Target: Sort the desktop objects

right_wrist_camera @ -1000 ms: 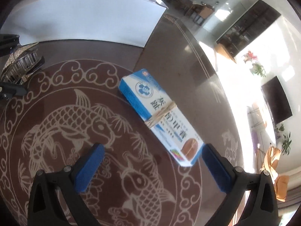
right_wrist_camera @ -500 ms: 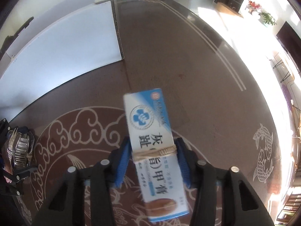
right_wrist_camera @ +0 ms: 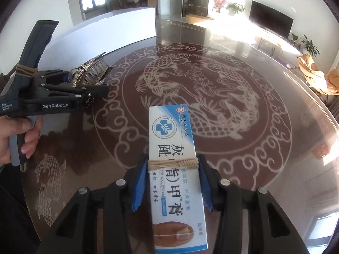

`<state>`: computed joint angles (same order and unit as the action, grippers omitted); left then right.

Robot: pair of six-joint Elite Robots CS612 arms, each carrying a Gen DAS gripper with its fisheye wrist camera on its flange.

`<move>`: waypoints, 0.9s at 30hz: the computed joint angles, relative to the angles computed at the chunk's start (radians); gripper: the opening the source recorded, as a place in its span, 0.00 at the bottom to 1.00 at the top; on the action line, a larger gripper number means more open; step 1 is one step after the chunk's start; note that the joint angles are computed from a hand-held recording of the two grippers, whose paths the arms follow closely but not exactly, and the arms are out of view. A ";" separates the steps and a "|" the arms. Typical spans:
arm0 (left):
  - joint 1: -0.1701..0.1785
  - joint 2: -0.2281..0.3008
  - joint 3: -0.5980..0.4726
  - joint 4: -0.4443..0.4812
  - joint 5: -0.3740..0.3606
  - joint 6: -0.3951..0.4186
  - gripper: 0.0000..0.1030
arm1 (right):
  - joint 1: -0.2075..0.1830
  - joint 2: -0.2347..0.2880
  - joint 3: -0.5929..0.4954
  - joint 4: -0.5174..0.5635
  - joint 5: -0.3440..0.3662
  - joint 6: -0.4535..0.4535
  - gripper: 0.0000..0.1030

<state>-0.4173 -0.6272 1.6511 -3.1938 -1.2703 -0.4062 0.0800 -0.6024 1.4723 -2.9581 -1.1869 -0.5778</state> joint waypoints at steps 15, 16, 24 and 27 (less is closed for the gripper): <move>0.001 -0.001 0.005 0.004 -0.012 0.014 0.77 | 0.032 0.015 -0.007 -0.033 -0.070 0.086 1.00; 0.001 0.000 0.004 0.004 -0.011 0.014 0.77 | 0.031 0.019 -0.015 -0.028 -0.070 0.085 1.00; 0.005 0.001 -0.007 0.027 -0.035 0.025 0.93 | 0.031 0.021 -0.020 -0.025 -0.069 0.084 1.00; 0.007 0.003 -0.019 0.054 -0.045 0.027 1.00 | 0.030 0.021 -0.020 -0.025 -0.069 0.084 1.00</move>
